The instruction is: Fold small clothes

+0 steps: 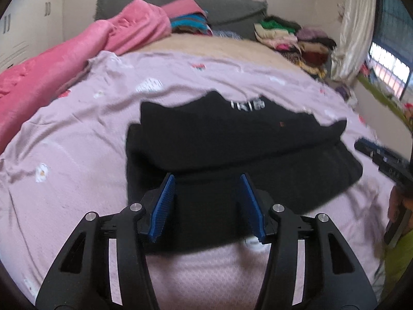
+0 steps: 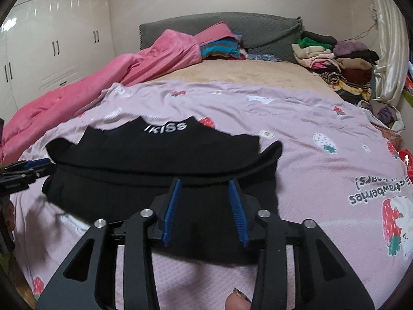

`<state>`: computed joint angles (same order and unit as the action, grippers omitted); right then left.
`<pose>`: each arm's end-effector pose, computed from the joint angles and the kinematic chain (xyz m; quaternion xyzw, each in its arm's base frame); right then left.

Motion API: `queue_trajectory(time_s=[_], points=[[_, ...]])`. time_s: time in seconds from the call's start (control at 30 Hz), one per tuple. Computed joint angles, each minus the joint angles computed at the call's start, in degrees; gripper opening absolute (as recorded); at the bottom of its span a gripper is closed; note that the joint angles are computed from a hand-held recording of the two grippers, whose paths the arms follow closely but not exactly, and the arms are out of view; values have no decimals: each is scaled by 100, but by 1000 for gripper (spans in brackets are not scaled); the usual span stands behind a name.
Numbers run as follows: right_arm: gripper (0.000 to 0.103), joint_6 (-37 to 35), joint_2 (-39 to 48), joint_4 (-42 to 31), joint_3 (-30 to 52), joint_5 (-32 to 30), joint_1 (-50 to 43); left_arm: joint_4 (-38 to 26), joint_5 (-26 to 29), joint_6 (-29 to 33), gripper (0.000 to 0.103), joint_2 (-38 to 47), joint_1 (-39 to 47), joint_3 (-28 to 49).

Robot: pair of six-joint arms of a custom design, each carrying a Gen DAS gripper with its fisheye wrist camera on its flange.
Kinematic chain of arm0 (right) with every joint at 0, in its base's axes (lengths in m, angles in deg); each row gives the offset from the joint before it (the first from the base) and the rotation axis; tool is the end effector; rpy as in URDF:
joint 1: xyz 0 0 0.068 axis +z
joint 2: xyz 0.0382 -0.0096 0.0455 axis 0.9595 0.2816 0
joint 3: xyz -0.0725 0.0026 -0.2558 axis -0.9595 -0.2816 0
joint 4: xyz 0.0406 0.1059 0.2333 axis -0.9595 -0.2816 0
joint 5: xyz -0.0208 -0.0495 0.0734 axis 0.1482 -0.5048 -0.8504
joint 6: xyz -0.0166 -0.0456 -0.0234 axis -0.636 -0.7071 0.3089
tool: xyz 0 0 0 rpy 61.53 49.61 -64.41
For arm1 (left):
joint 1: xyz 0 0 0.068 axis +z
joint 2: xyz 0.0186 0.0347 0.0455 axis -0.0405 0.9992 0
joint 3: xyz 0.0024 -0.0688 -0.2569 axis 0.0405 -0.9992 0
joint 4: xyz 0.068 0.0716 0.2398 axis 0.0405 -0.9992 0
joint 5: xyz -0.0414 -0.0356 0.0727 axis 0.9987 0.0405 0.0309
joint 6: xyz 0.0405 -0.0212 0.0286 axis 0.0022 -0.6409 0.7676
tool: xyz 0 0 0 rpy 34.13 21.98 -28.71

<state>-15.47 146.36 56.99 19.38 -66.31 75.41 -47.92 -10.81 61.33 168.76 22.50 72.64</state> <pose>0.2231 0.0145 0.2036 -0.1015 0.8900 0.0828 0.4367 0.2483 0.0958 0.1864 0.0651 0.9174 -0.0904 0.3821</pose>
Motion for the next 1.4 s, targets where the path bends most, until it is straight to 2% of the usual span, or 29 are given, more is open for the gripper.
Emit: queue_trajectory(time_s=[0.13, 0.27, 0.43, 0.57, 0.9, 0.97, 1.2, 1.4], points=[[32, 5, 51, -68, -63, 122, 259, 183, -385, -5, 40, 52, -217, -198], [32, -51, 308, -67, -45, 529, 531, 353, -645, 24, 40, 123, -334, -273], [32, -49, 1374, 95, 303, 965, 598, 571, -846, -83, 40, 323, -286, -200], [32, 16, 2024, 306, 651, 706, 444, 621, -952, -141, 43, 697, -304, 51], [32, -16, 3056, 430, 1644, 803, 398, 733, -1413, -338, 44, 1454, -565, 809], [32, 49, 3218, 419, 1868, 760, 383, 696, -1486, -529, 44, 1656, -618, 1064], [31, 285, 3752, 336, 2652, 766, 235, 503, -1321, -1199, 44, 2318, -582, 1971], [31, 354, 3871, 361, 2876, 924, -53, 728, -1029, -1342, 44, 2445, -246, 2112]])
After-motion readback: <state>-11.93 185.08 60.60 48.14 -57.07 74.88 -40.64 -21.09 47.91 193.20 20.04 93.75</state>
